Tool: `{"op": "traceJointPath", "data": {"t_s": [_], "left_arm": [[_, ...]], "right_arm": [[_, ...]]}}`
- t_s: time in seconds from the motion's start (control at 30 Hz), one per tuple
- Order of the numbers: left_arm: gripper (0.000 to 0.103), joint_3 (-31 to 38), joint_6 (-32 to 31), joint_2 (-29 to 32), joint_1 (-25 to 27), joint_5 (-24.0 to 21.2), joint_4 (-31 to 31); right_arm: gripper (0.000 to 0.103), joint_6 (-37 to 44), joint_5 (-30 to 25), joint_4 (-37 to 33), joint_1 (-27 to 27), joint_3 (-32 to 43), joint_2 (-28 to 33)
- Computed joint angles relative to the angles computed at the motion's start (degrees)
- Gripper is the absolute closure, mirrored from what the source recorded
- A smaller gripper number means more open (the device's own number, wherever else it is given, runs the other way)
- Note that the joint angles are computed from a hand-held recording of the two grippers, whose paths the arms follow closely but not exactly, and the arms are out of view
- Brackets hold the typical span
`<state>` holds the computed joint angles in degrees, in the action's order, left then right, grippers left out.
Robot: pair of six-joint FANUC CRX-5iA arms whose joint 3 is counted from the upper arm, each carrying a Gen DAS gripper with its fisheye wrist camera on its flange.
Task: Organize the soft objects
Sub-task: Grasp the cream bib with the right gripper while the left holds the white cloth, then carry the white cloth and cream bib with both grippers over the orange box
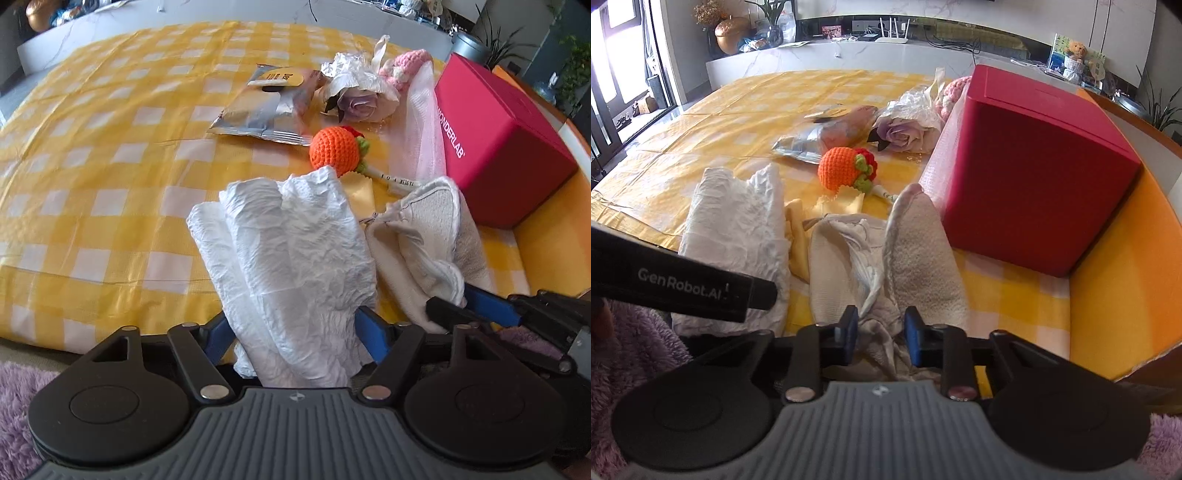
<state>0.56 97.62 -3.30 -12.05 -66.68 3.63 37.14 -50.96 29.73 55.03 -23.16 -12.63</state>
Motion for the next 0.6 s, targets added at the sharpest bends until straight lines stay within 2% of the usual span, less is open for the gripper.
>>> {"op": "traceJointPath", "data": {"t_s": [0.07, 0.1, 0.13, 0.17, 0.2, 0.27, 0.43, 0.6], "left_arm": [[0.045, 0.05, 0.35, -0.38, -0.46, 0.04, -1.28], [0.050, -0.72, -0.32, -0.85, -0.02, 0.73, -0.34], [0.064, -1.25, -0.67, -1.21, 0.29, 1.17, 0.27], [0.074, -1.78, -1.07, -1.62, 0.63, 1.63, 0.95], [0.078, -2.31, -1.49, -2.05, 0.93, 1.99, 1.63], [0.083, -2.68, -0.53, -3.14, 0.67, 2.36, 0.56], [0.084, -4.28, 1.89, -6.39, 1.43, 3.44, 0.46], [0.084, -5.85, 3.30, -10.03, 2.43, 4.88, 1.16]], "right_arm": [[0.084, -0.17, 0.08, 0.03, -0.03, -0.09, -0.17], [0.087, -0.26, 0.27, -0.10, -0.06, -0.16, -0.34], [0.088, -0.34, 0.48, -0.06, -0.03, -0.31, -0.52], [0.089, -0.42, 0.61, 0.17, 0.10, -0.55, -0.75], [0.090, -0.61, 0.69, 0.58, 0.31, -0.81, -0.93], [0.090, -1.35, 0.94, 1.69, 0.75, -1.47, -1.55], [0.090, -3.81, 0.92, 3.77, 1.53, -2.73, -3.57], [0.091, -7.06, 3.25, 7.33, 2.42, -5.28, -6.93]]}}
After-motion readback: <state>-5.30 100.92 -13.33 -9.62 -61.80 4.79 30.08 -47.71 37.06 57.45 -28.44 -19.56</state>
